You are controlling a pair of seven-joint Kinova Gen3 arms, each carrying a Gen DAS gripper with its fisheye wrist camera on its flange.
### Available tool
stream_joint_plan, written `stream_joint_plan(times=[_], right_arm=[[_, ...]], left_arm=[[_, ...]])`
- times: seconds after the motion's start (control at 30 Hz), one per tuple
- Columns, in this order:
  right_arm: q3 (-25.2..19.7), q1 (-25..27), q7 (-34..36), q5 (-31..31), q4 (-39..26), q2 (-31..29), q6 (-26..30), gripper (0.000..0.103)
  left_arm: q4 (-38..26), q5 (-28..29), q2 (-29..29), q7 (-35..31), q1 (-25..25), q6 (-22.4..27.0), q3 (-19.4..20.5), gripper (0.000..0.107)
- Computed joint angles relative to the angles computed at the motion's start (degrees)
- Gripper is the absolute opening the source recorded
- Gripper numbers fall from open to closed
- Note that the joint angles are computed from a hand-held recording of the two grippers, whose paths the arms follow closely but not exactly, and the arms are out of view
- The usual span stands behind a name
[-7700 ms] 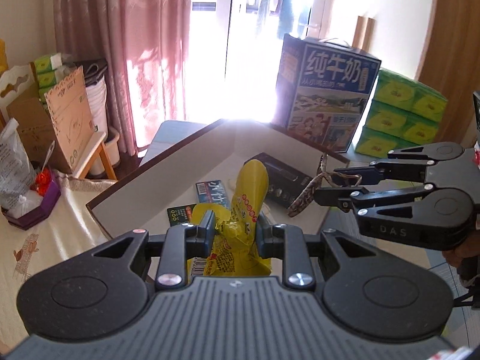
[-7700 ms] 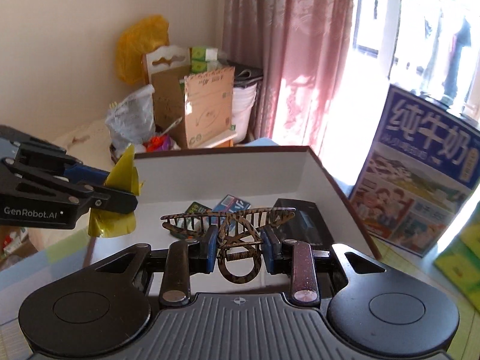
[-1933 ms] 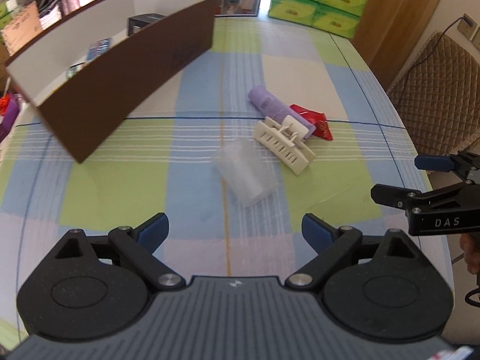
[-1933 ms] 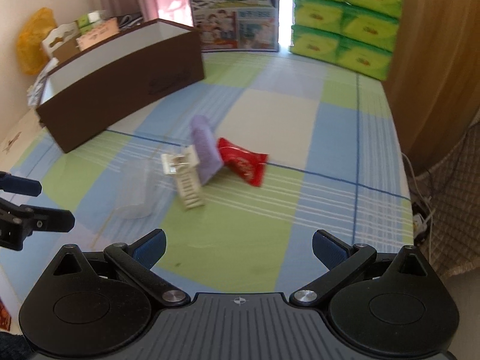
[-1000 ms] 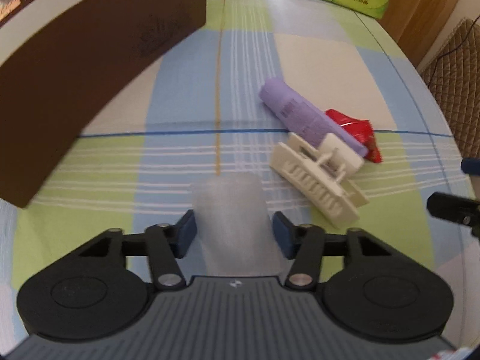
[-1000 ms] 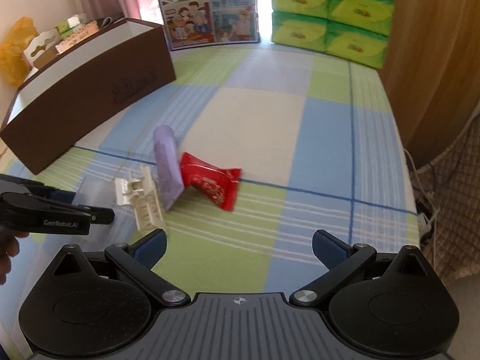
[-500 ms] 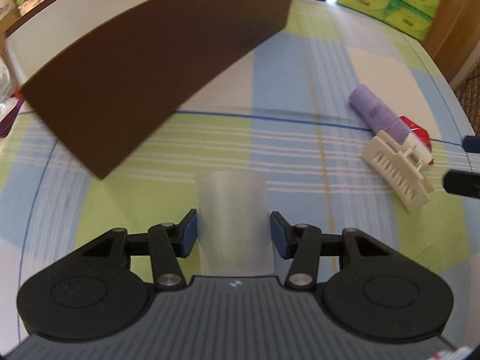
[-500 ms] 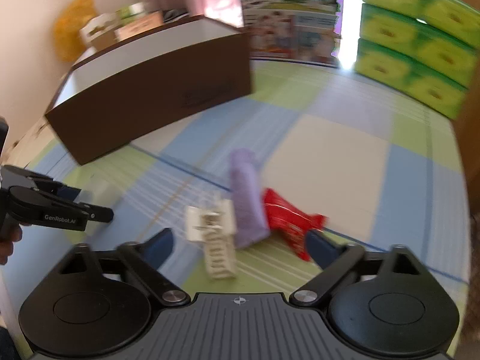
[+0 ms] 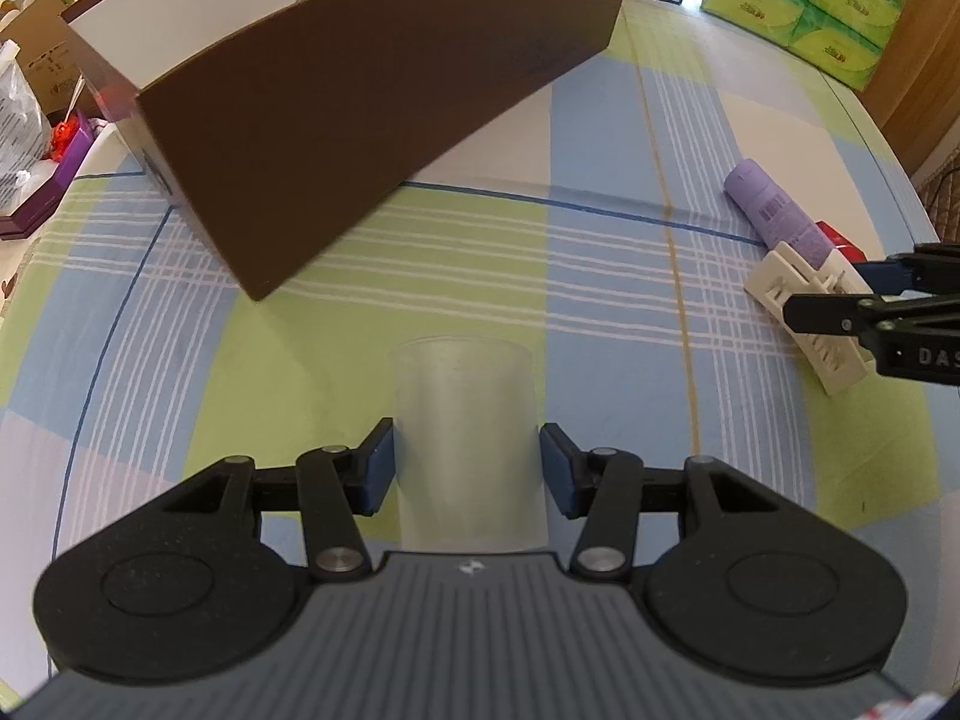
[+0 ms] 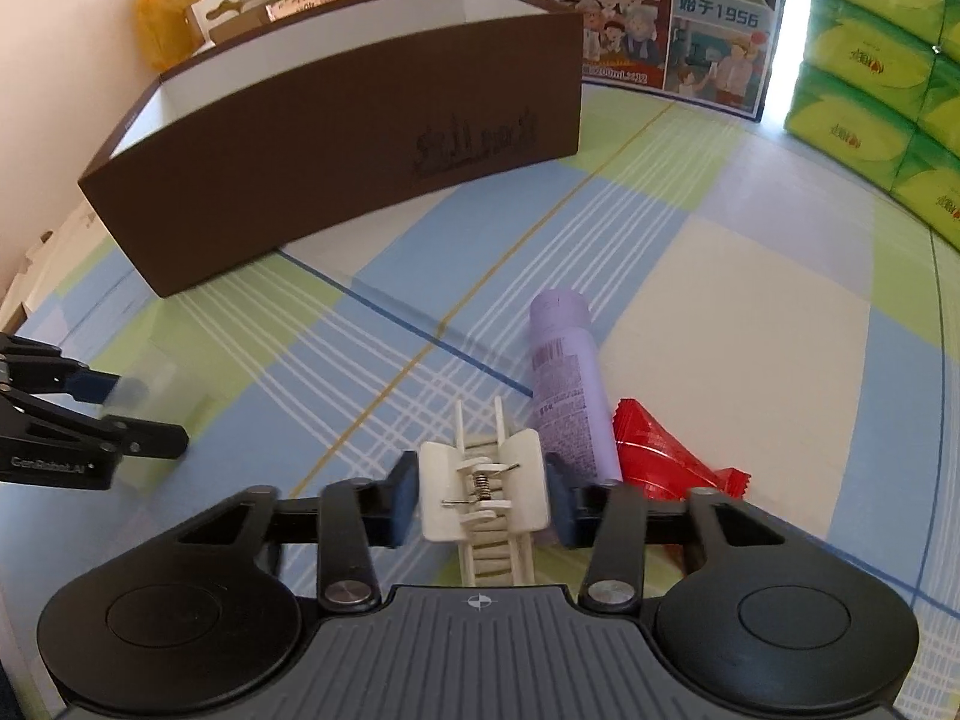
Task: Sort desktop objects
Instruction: 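Grasp the clear plastic cup with the left tool while the right tool grasps the white clip, then lift and carry the clear cup and white clip over the brown box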
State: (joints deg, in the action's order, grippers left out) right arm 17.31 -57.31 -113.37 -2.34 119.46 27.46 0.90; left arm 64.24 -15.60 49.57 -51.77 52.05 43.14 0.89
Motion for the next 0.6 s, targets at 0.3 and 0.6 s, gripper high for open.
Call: stream_joint_plan(times=[0.3,0.6], right_arm=[[4.8,-6.2,-0.9,0.5,0.2,-0.1,0.9,0.038],[8.6,-11.6,-3.7,1.7,1.5,-2.2,1.4,0.038]], left_arm=[[0.4,-0.1,-0.1,0.2,-0.1,-0.6,0.1,0.045],[3.2,0.3,-1.6,0.1,-0.1,-2.8,0.2,0.045]])
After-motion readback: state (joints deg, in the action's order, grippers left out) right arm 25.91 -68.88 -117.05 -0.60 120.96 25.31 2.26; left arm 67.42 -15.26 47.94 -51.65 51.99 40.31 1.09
